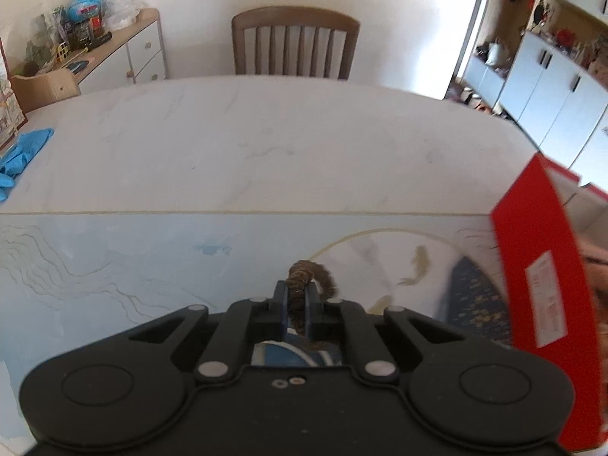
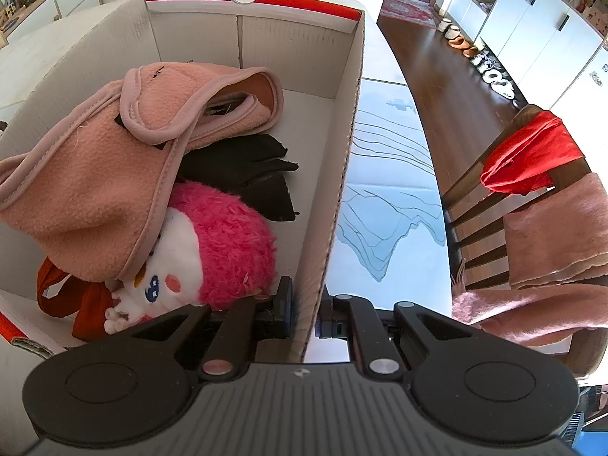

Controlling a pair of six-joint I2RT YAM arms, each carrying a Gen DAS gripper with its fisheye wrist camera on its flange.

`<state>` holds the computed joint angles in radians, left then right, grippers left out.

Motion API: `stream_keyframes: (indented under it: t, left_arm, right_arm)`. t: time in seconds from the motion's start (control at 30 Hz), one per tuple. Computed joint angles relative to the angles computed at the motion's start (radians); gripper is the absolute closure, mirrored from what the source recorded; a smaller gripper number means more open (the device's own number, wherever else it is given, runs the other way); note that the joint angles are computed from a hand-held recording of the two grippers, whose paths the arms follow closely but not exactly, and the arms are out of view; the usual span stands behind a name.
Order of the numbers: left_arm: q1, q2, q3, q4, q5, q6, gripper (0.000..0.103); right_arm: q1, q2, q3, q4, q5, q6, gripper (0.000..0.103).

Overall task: Organize objects
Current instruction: 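Close the left gripper on the brown bead bracelet and lift, then carry the bead bracelet with the left gripper over the box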

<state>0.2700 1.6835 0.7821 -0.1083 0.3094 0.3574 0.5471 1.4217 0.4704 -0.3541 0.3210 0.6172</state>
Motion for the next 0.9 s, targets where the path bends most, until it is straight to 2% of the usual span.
stream_keyframes:
  t: [0.5, 0.67, 0.9]
  left_arm:
    - [-0.093, -0.329, -0.040, -0.210, 0.090, -0.019, 0.097]
    - [-0.166, -0.424, -0.052, -0.263, 0.108, -0.041, 0.097]
    - [-0.329, -0.522, -0.071, -0.276, 0.091, -0.106, 0.097]
  right_arm:
    - [-0.019, 0.015, -0.010, 0.054, -0.013, -0.044, 0.093]
    - [-0.024, 0.013, -0.014, 0.067, -0.017, -0.059, 0.093]
    - [-0.028, 0.000, -0.023, 0.077, -0.019, -0.079, 0.093]
